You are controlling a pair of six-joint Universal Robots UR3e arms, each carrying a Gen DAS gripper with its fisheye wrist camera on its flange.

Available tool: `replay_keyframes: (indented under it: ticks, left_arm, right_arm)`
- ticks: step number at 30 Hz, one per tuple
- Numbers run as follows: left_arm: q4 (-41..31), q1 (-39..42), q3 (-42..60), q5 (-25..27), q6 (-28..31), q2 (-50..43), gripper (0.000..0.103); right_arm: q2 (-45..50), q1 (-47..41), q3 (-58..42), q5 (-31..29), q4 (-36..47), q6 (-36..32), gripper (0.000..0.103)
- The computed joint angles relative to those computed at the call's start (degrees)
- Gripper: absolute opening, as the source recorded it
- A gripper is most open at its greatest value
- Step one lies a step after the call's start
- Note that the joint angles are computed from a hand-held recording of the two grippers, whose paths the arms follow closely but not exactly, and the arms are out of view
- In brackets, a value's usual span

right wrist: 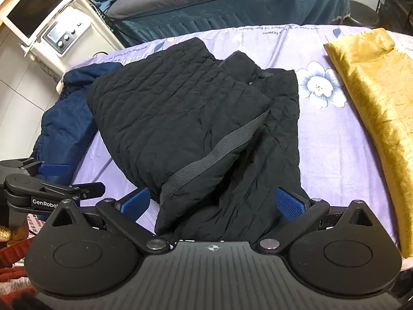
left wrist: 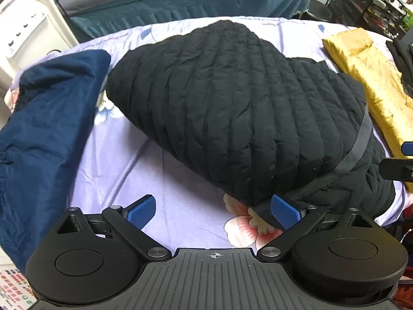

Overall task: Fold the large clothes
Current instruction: 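Move both tools toward the bunched black quilted jacket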

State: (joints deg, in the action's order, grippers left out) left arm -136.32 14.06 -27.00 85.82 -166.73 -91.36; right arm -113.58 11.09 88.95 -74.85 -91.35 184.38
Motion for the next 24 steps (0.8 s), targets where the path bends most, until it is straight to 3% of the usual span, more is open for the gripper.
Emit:
replay_keyframes:
  ticks: [5,11,24]
  left_arm:
    - [-1.18,-1.21,2.11,0.7,-1.03,-0.99,0.103]
    - [-3.83,-2.14,5.91,1.47,-1.89,-3.4,0.103]
    - [1.22,-2.69,-0.65,4.18,-3.27,-2.0,0.103]
  right_arm:
    - [1.75,0.29,-2.86,-0.33,1.01,0.32,0.102]
    - [0.09,0.35,0.58,-0.27,-0.66,0.51,0.102]
    - [-0.63,-1.33,3.95,1.3,-4.61,1.64,0.102]
